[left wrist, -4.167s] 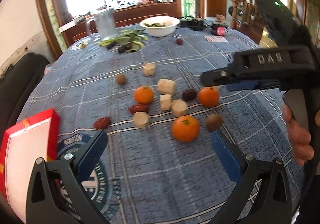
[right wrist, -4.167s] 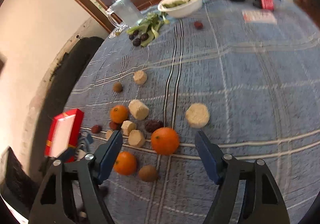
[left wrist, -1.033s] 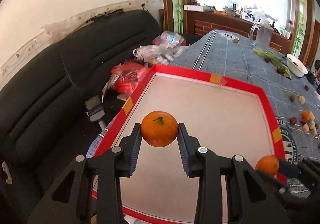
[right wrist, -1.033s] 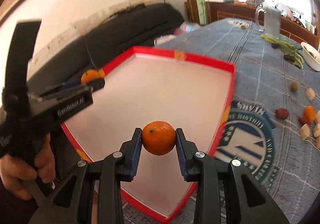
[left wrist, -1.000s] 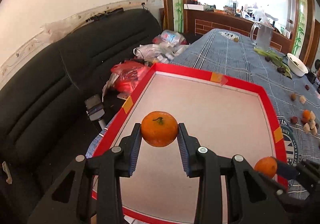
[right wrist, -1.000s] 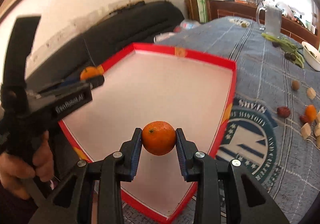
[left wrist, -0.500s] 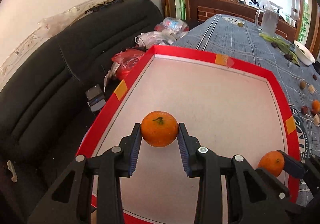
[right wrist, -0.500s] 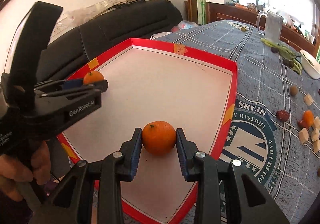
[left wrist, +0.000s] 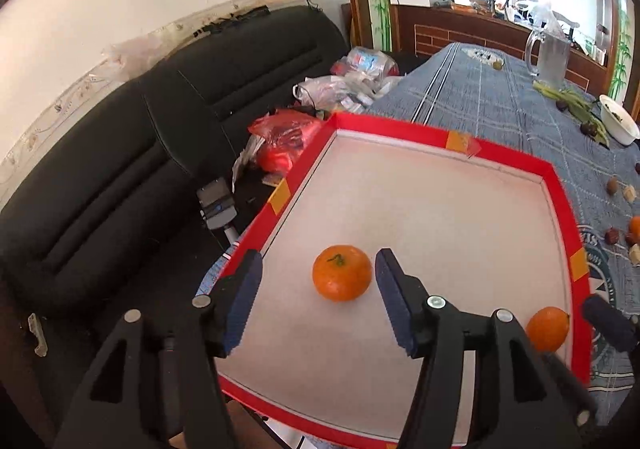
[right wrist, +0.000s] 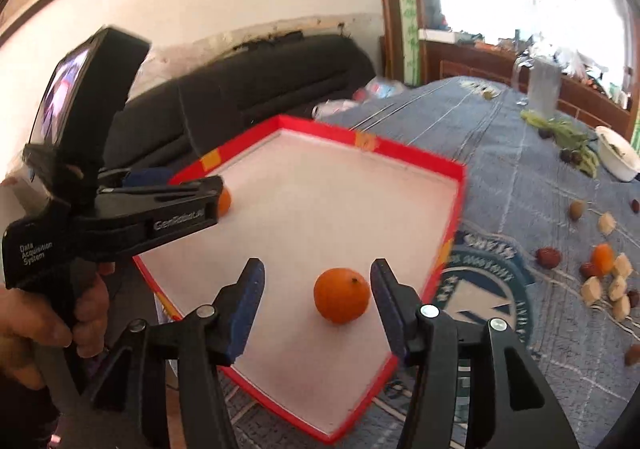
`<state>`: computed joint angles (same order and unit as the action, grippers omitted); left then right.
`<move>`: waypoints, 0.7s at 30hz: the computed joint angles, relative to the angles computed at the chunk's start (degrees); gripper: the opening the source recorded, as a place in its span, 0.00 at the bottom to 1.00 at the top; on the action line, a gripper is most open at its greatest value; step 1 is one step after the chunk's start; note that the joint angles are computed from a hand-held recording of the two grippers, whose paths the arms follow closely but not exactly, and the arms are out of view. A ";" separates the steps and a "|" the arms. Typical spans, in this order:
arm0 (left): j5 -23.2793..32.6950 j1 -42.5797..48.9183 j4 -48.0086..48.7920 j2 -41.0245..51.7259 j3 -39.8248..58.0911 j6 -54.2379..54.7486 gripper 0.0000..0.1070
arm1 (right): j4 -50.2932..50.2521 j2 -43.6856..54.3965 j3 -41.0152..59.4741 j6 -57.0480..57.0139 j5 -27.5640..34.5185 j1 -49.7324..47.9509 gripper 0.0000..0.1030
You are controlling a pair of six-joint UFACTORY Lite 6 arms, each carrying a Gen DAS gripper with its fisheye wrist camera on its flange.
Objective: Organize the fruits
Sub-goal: 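Open both grippers to drop the tangerines into the tray, then move both open grippers back over the fruit on the table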
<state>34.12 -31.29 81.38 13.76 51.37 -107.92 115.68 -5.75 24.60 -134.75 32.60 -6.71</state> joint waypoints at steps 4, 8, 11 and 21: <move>2.03 -2.36 -1.85 -1.54 0.92 1.51 0.62 | -3.09 -2.59 -0.74 0.91 2.10 -7.53 0.59; 4.62 -5.95 -4.27 -1.86 3.13 3.38 0.66 | -6.00 -3.82 -0.09 0.84 4.38 -16.41 0.61; 6.56 -8.94 -6.42 -1.08 5.82 5.50 0.66 | -9.95 -3.63 1.42 2.68 8.04 -25.00 0.63; 12.36 -18.34 -13.85 6.90 21.07 15.62 0.66 | -24.84 2.99 13.70 12.50 17.91 -51.38 0.70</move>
